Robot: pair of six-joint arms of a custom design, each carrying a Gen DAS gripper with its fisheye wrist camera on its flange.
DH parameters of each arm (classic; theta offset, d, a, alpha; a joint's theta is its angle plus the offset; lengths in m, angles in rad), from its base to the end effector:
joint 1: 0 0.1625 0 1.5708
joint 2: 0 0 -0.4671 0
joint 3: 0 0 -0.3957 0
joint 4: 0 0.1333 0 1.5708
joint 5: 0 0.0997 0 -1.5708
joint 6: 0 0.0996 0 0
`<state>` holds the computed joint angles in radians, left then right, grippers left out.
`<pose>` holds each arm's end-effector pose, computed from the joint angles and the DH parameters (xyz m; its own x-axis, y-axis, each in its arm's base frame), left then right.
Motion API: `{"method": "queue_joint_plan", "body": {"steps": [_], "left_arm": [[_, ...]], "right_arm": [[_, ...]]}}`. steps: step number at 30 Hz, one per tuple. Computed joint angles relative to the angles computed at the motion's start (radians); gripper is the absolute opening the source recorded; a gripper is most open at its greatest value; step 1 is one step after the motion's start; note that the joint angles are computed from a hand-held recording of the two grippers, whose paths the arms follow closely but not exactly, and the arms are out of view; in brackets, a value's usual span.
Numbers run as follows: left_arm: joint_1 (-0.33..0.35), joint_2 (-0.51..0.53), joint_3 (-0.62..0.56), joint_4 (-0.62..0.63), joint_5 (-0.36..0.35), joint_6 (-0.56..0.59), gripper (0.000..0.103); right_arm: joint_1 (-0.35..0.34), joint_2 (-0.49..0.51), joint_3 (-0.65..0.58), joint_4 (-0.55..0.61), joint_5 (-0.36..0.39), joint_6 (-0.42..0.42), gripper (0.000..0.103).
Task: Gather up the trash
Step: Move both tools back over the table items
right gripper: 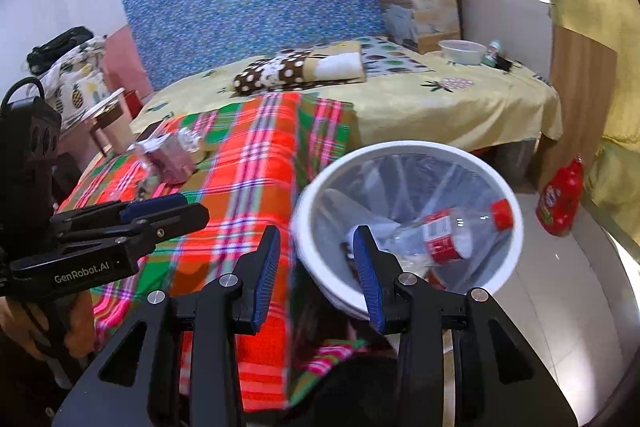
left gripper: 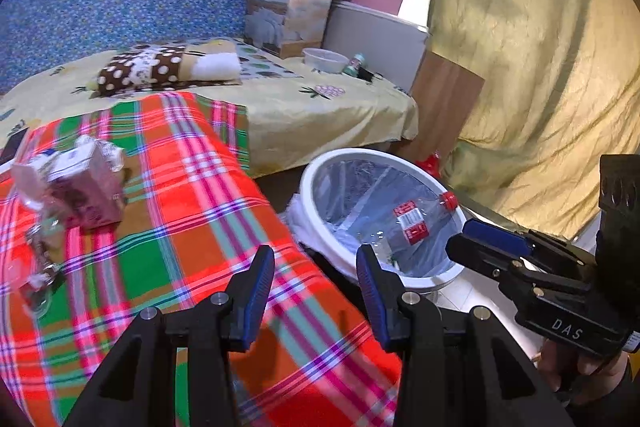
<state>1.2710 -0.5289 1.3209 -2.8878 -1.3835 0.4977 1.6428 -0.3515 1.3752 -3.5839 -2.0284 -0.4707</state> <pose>-0.0961 -0.8250 0.0818 -0.7270 0.5713 -0.3809 0.6858 0.6305 -0.3635 0.1447 -0.7654 0.0196 -0.8032 0.0223 0.5952 -0.4531 0.6259 -0.6348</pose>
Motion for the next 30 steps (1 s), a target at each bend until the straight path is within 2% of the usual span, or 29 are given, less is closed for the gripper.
{"method": "queue_joint_plan", "body": {"steps": [22, 26, 30], "left_arm": [[0.070, -0.105, 0.112, -0.119, 0.107, -0.044, 0.042], [0.083, -0.113, 0.110, -0.128, 0.148, -0.064, 0.042], [0.095, -0.116, 0.102, -0.136, 0.175, -0.083, 0.042]], "right_arm": [[0.038, 0.069, -0.082, 0.143, 0.061, -0.019, 0.040], [0.042, 0.078, -0.099, 0.169, 0.066, -0.027, 0.051], [0.048, 0.091, -0.124, 0.199, 0.071, -0.038, 0.051]]}}
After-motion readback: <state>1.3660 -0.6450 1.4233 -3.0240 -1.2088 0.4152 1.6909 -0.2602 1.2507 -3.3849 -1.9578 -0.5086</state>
